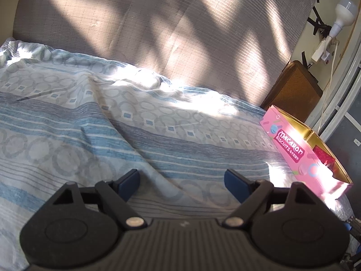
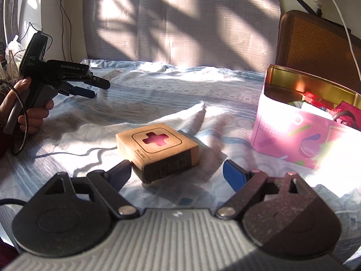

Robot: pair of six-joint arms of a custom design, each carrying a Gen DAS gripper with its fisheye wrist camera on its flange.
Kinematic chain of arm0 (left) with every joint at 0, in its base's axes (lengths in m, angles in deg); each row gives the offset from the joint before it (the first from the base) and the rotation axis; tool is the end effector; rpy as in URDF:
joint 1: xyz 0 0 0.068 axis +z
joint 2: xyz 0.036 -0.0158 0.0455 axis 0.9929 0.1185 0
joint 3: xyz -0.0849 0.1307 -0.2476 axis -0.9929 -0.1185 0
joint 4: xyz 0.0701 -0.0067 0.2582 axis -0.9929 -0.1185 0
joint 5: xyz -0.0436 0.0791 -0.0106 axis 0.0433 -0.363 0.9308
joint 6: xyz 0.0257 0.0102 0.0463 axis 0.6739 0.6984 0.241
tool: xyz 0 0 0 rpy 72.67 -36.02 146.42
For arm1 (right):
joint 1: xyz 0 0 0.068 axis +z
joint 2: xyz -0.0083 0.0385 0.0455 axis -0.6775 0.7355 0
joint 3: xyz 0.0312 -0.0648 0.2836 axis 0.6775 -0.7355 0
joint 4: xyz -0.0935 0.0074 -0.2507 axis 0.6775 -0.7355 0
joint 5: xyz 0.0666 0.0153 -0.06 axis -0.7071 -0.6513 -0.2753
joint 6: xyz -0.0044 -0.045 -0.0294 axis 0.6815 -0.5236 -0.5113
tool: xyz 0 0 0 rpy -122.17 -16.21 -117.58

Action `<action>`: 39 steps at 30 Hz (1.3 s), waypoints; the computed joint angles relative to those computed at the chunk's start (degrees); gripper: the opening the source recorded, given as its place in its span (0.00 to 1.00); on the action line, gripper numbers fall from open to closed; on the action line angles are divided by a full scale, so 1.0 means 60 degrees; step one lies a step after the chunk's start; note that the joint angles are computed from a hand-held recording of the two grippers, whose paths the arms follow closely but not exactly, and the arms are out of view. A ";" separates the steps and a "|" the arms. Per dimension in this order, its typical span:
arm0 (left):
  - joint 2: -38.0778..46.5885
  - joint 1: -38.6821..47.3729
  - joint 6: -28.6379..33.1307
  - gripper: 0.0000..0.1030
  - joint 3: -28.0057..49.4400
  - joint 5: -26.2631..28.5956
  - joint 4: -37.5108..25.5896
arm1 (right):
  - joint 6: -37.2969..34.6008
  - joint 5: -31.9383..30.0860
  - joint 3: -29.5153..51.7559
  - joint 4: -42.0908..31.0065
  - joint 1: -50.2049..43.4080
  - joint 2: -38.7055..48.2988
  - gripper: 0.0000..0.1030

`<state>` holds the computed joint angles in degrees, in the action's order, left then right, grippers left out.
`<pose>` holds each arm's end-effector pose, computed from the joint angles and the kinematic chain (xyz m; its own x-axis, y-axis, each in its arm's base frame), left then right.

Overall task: Organize rigid objects
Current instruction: 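Grasp the brown cardboard box with the left tool and lift it, then lower the brown cardboard box into the pink tin and open the left tool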

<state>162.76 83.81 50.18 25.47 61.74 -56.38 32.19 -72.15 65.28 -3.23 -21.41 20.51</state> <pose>0.3333 -0.0045 0.1290 -0.6002 -0.3234 -0.7316 -0.0231 0.9213 -0.3883 0.2974 0.1251 0.1053 -0.4465 -0.2722 -0.8524 -0.5901 0.8057 0.0518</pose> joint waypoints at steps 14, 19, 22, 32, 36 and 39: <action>-0.0704 -0.3342 -0.0459 0.73 0.0197 -0.0052 -0.1048 | -0.0344 -0.0776 -0.0189 0.0346 -0.0009 0.0014 0.86; -0.0007 -0.4248 -0.0247 0.58 0.0964 -0.0864 -0.1740 | -0.0594 -0.0880 0.0290 -0.0306 0.0014 0.0319 0.66; -0.0045 -0.4596 -0.0124 0.54 0.1274 -0.1244 -0.2246 | -0.0599 -0.0948 0.0398 -0.0216 0.0049 0.0521 0.50; 0.0214 -0.5311 0.0233 0.52 0.4087 -0.1859 -0.3268 | -0.0214 -0.1357 -0.0233 0.1983 -0.1294 -0.0458 0.49; 0.1757 -0.5488 0.0424 0.53 0.6519 -0.1838 -0.4138 | -0.0316 -0.1334 0.0513 0.1724 -0.2120 -0.0206 0.49; 0.3037 -0.5602 0.0574 0.53 0.8487 -0.1882 -0.4965 | -0.0121 -0.1502 0.1324 0.1245 -0.2707 0.0264 0.49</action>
